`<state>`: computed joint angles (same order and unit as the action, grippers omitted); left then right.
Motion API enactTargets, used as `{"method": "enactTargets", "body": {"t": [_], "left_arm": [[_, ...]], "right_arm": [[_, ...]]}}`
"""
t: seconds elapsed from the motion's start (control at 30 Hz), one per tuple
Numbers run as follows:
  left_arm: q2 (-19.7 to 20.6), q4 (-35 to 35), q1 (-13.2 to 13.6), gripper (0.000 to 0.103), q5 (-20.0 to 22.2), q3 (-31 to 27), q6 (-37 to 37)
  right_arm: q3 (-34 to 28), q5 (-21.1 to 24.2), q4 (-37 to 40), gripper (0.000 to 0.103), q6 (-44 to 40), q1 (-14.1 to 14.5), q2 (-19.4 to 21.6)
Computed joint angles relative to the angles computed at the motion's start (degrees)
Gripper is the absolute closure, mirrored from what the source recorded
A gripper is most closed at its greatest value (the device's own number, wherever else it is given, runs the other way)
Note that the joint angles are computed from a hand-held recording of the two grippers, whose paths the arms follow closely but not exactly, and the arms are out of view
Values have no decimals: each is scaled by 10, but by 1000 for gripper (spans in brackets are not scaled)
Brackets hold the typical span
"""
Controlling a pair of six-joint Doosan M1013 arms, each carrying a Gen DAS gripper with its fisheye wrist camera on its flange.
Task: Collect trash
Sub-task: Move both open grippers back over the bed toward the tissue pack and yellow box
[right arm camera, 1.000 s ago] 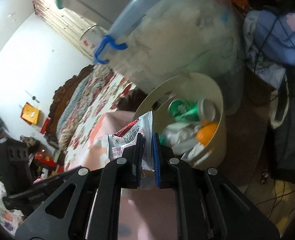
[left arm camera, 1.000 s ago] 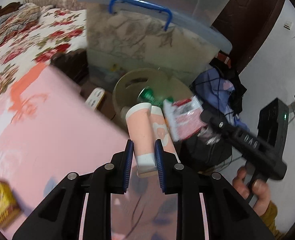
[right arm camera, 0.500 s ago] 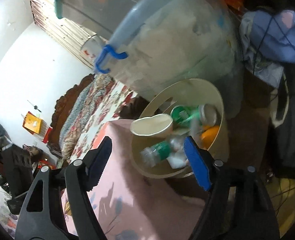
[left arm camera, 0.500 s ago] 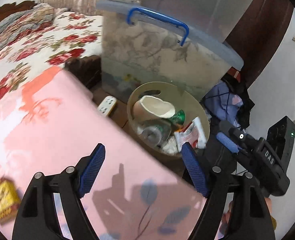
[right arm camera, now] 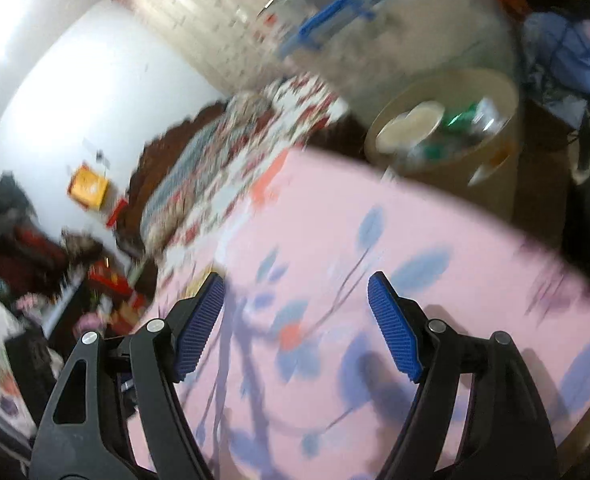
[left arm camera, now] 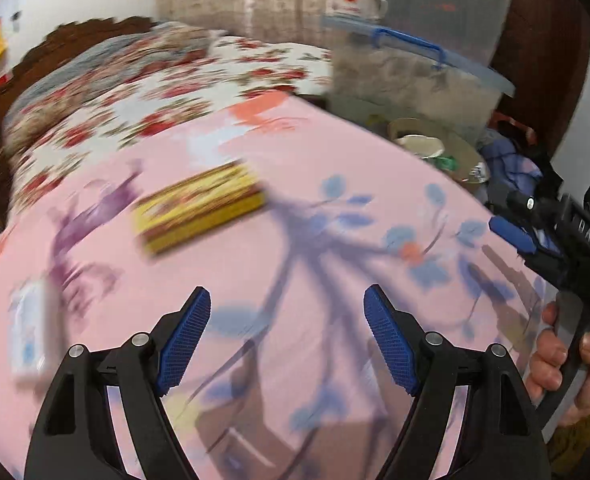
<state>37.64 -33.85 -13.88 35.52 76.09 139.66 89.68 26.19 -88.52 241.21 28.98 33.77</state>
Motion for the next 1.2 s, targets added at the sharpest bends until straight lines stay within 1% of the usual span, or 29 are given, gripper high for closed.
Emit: {"method": "enactTargets", "body": {"t": [0.1,0.13,0.23,0.27,0.37,0.47,0.5,0.57,0.6,0.63,0.7,0.73,0.77,0.8,0.83,0.87,0.9,0.97,1.03,1.1,1.13,1.2], "left_arm": [[-16,-19,24,28,-35,34,6],[-19,-20,29,28,-38,39,3],[-26,-26,45,28,-39,55,-4],[-28,-28,48,27,-40,59,-5],[-35,-33,59,24,-50,75,-4],[-40,-49,68,24,-54,84,0],[-41,-56,71,23,-54,87,2],[-42,-58,74,13,-59,90,-4],[-42,-55,76,12,-66,93,-16],[-41,-47,77,12,-67,92,-29],[-38,-17,78,12,-65,88,-71],[-36,-5,78,12,-65,87,-87],[-34,8,79,12,-63,86,-104],[-30,30,80,12,-55,82,-131],[-26,41,81,12,-45,77,-147],[-27,35,81,8,-56,82,-139],[-27,41,81,9,-56,82,-146],[-28,36,82,9,-55,84,-142],[-27,27,84,9,-53,83,-136],[-26,21,85,9,-50,81,-133],[-25,21,85,8,-49,79,-134],[-24,22,85,8,-47,77,-135]], "right_arm": [[-31,-28,92,28,-112,14,17],[-40,-32,126,28,-151,19,22],[-59,-43,194,28,-224,29,32],[-68,-42,231,28,-265,34,36],[-87,-40,309,27,-350,43,44],[-99,-35,366,26,-410,48,49],[-103,-32,374,24,-420,50,51],[-111,-25,401,21,-451,55,56],[-112,-26,413,19,-463,55,57],[-114,-17,398,18,-456,58,58],[-119,-11,401,12,-470,61,61],[-123,-9,403,10,-476,63,63],[-125,-6,391,8,-470,65,65],[-124,-7,384,4,-468,64,65],[-125,-7,373,3,-461,65,66],[-126,-1,364,3,-457,67,68],[-127,1,361,3,-459,68,69],[-121,-9,340,3,-439,67,67],[-104,-35,280,3,-367,66,61],[-96,-49,244,3,-328,63,59],[-94,-50,234,3,-319,63,59],[-99,-42,246,3,-339,65,61]]}}
